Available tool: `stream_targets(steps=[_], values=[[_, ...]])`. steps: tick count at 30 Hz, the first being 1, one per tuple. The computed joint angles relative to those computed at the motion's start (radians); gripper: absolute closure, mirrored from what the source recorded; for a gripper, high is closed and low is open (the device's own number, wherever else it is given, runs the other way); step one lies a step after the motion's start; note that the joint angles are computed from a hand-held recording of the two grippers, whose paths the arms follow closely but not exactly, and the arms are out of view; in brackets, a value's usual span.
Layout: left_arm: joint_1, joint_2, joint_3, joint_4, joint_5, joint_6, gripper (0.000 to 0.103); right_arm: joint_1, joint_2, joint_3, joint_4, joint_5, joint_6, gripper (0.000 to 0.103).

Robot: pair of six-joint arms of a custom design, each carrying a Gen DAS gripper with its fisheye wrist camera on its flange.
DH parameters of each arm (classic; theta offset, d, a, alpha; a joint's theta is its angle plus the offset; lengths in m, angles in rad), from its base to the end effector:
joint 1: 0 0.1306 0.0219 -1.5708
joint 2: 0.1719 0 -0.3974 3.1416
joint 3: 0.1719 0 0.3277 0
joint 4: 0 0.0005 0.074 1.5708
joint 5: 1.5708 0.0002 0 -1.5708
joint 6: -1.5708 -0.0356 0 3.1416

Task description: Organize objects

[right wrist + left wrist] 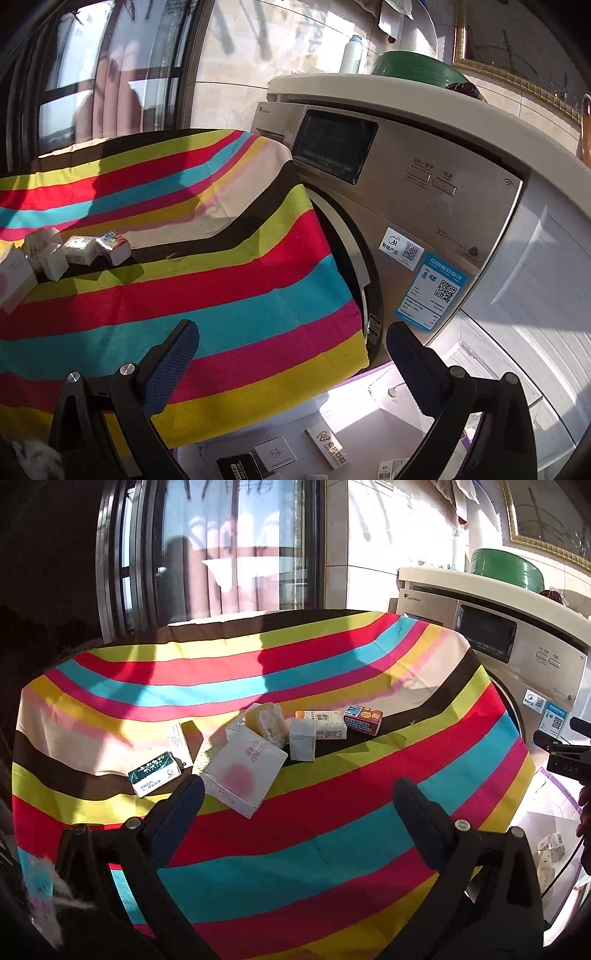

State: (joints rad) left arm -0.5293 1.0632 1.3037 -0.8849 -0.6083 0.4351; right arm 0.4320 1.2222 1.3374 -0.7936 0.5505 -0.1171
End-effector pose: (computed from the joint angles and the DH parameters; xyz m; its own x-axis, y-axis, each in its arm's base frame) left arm 0.2618 -0.1301 0.5217 -0.4786 -0.1207 -0.8697 -0.2004 0.9794 -0.0257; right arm 0.3337 0.1328 0.4938 -0.5645 -0.1506 -0.8116 0.0795 0.9687 -0.2351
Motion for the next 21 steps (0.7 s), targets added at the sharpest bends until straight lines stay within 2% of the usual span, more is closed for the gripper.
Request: stream_targets(steps=[1, 3, 5, 8, 11, 15, 18, 21], values=[[0.011, -0.025, -0.027, 0.039, -0.002, -0.018, 0.001, 0.022, 0.005, -0.002, 0.024, 0.027, 0.031, 0.0], [0.029, -0.058, -0.063, 0.082, -0.011, -0.062, 0.001, 0.04, 0.018, 0.008, 0.039, 0.002, 0.059, 0.0], [0.058, -0.057, -0.053, 0.033, -0.016, -0.064, 0.001, 0.036, 0.031, 0.024, 0.043, -0.089, 0.042, 0.0], [0.146, -0.078, -0.054, -0.022, 0.1, 0.033, 0.001, 0.029, 0.054, 0.041, 0.067, -0.197, 0.015, 0.0], [0.226, -0.097, -0.071, -0.051, 0.181, 0.103, 0.001, 0.035, 0.084, 0.067, 0.073, -0.258, 0.006, 0.0], [0.3, -0.118, -0.093, -0.07, 0.212, 0.131, 0.001, 0.058, 0.111, 0.081, 0.084, -0.299, 0.028, 0.0], [0.397, -0.144, -0.12, -0.053, 0.29, 0.13, 0.001, 0.073, 0.139, 0.101, 0.076, -0.31, 0.017, 0.0], [0.498, -0.154, -0.133, -0.04, 0.371, 0.147, 0.001, 0.084, 0.155, 0.115, 0.08, -0.356, -0.005, 0.0]])
